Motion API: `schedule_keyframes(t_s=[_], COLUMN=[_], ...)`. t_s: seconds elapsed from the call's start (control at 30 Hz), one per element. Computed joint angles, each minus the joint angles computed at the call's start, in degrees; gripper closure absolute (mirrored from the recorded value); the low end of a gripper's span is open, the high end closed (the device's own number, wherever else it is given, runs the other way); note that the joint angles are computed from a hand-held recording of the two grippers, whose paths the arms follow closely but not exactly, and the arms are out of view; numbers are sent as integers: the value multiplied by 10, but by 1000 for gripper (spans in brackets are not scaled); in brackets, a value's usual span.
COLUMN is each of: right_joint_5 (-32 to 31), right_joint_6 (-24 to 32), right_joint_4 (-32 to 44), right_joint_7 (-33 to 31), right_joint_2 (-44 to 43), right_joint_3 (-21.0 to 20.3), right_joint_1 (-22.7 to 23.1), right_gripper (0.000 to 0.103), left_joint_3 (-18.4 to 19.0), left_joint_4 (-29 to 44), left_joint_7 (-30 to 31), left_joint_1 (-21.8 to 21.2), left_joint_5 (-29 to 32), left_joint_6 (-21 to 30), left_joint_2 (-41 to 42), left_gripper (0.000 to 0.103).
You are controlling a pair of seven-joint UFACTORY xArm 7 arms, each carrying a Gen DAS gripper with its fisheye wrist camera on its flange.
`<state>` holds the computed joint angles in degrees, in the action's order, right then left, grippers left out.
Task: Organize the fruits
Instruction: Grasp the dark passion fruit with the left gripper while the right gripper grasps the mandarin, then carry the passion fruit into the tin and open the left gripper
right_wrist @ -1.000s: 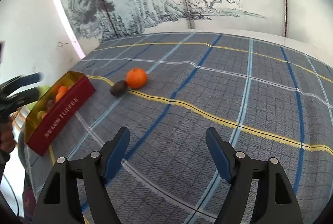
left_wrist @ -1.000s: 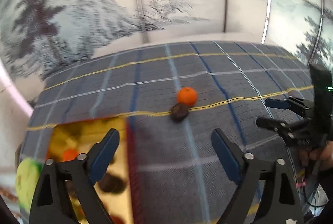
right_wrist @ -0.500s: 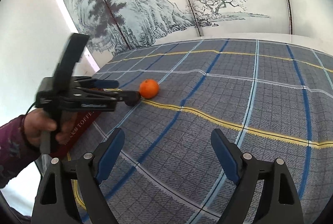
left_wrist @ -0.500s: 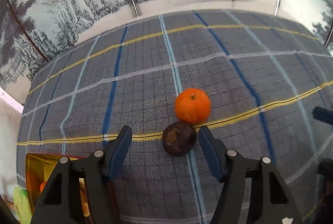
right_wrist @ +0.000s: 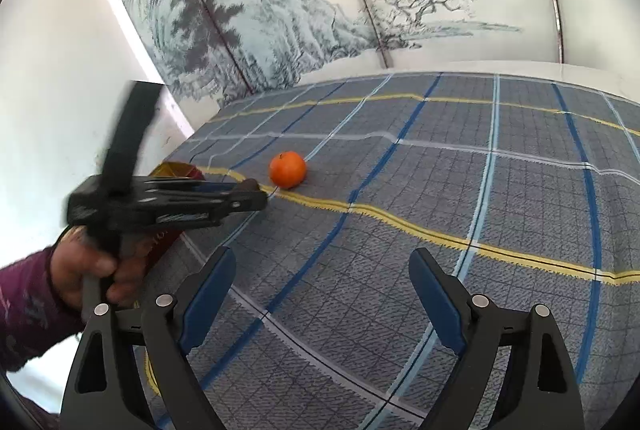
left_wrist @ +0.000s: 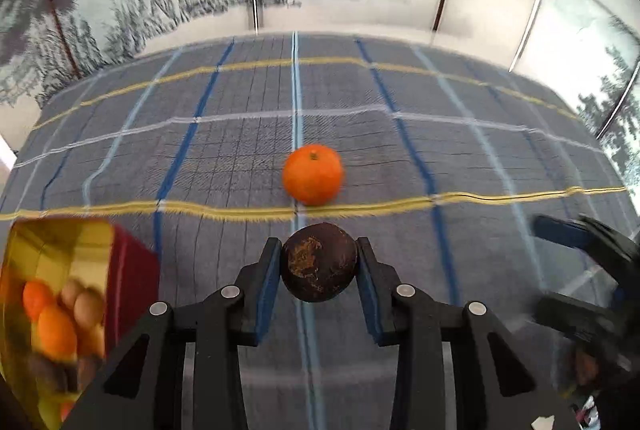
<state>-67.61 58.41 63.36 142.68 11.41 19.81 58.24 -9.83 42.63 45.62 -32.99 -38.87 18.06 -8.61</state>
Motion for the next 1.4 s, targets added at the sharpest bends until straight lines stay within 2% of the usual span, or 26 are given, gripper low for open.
schedule_keyframes(t_s=[0.03,0.17,0.27,0.4,0.5,0.6,0.63,0.7,0.73,0.77,0.83,0.97,1.1,1.23,1.4], right_joint_5=[12,31,38,63,81,96,102,127,141,156,148,116,95,88,98], right_joint_6=[-24,-53,-79,-104,-126,-160,-169,-174,-149,-143,-175,-144,-77,-32,-10], right_joint_4=[-1,15,42,95,135,152,160,183,200,209,195,191,183,165,155], right_joint_7=[-22,-118,-213,-323,-370,-390,-400,-441,-464,-481,-464,-413,-351,-288,-254], right_joint_2=[-3,-5,7,55,98,122,132,153,163,168,158,138,120,107,107], right_joint_3=[-3,-15,-30,-55,-81,-104,-110,-115,-119,-128,-128,-137,-120,-100,-84], right_joint_1=[-11,-37,-64,-87,-93,-94,-94,-93,-84,-74,-71,-18,18,28,25], right_gripper=[15,15,15,15,15,15,17,35,60,61,61,61,61,61,61], left_joint_3=[3,24,39,53,62,74,78,83,85,88,94,110,120,137,168], left_joint_4=[-13,-48,-53,-57,-62,-68,-69,-74,-76,-78,-88,-109,-136,-163,-184], left_joint_7=[10,18,9,4,5,11,13,13,11,9,5,-11,-33,-49,-56], left_joint_1=[-4,-18,-19,-19,-19,-23,-24,-21,-19,-17,-11,13,48,75,97], left_joint_5=[-16,-36,-31,-29,-30,-41,-44,-47,-46,-45,-43,-22,21,64,96], left_joint_6=[0,13,37,43,43,42,42,42,44,47,50,60,60,50,42], left_joint_2=[-18,-77,-99,-117,-128,-141,-144,-154,-158,-163,-181,-217,-252,-272,-281], left_gripper=[70,70,70,70,70,70,70,70,70,70,70,70,70,70,70])
